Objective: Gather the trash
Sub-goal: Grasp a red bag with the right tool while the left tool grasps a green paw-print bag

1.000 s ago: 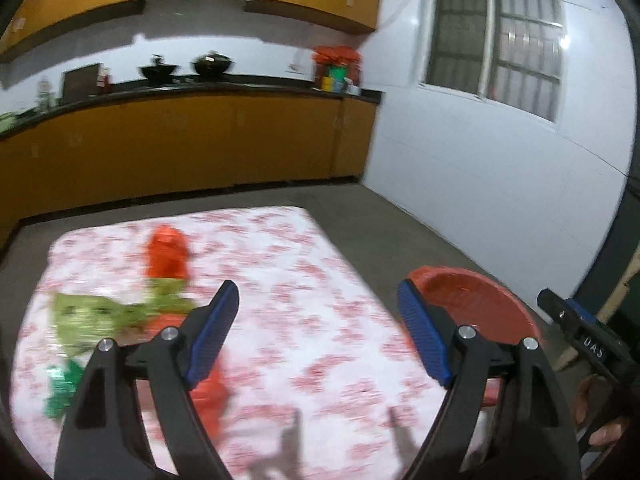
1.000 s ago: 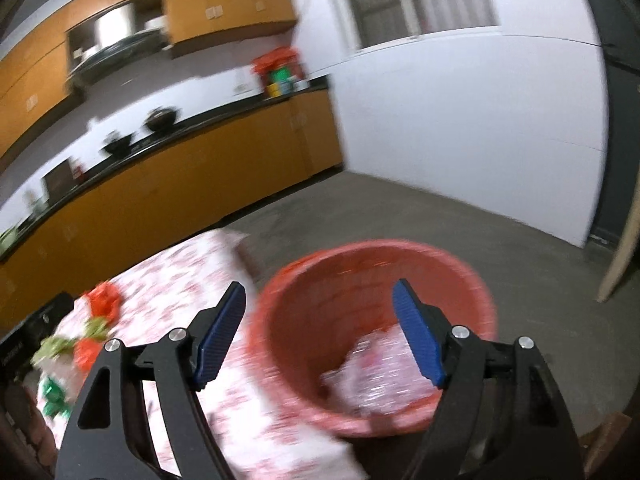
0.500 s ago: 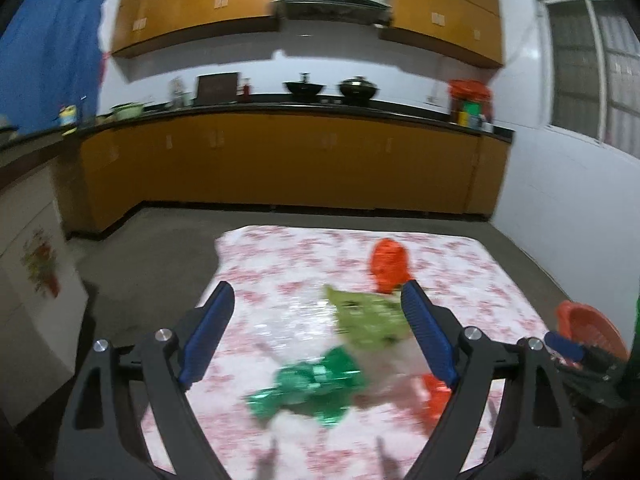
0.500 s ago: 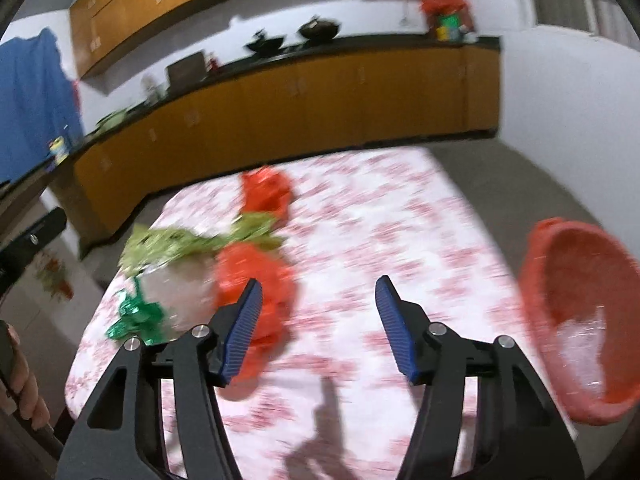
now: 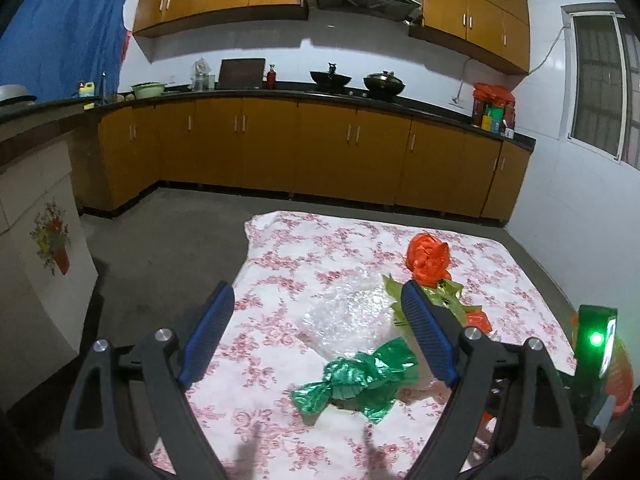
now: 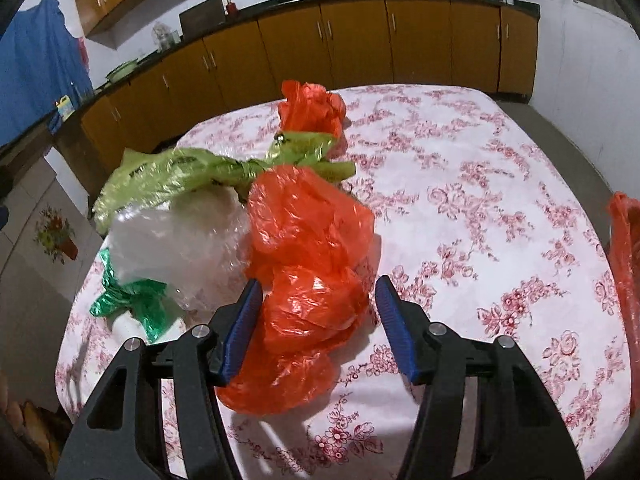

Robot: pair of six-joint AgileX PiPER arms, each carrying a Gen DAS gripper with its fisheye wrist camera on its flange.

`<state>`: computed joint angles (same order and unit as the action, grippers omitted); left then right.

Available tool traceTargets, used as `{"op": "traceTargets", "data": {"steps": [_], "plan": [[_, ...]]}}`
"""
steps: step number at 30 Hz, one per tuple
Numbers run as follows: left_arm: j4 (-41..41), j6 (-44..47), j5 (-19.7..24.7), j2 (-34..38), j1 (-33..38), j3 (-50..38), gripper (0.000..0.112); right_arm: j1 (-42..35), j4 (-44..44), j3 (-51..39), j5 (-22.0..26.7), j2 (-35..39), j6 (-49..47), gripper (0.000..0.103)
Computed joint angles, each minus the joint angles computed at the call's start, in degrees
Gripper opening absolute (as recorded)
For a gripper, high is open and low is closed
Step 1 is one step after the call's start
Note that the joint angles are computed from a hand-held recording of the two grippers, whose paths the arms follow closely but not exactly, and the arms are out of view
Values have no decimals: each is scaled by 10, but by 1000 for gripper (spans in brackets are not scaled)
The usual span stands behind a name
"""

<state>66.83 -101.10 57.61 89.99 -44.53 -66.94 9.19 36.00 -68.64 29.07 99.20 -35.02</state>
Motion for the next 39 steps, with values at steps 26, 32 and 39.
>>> {"op": "traceTargets", "data": {"steps": [26,32,39], "plan": [[-213,282,-145,202,98,-235,82,-178,31,36,-5,-54,-67,37],[-273,319,-188,208,115,-227,65,-184,39,41,-8,-57,-83,37],[-302,342,-205,216,120,-235,22,-191,45,53,-12,-73,-97,37]]}}
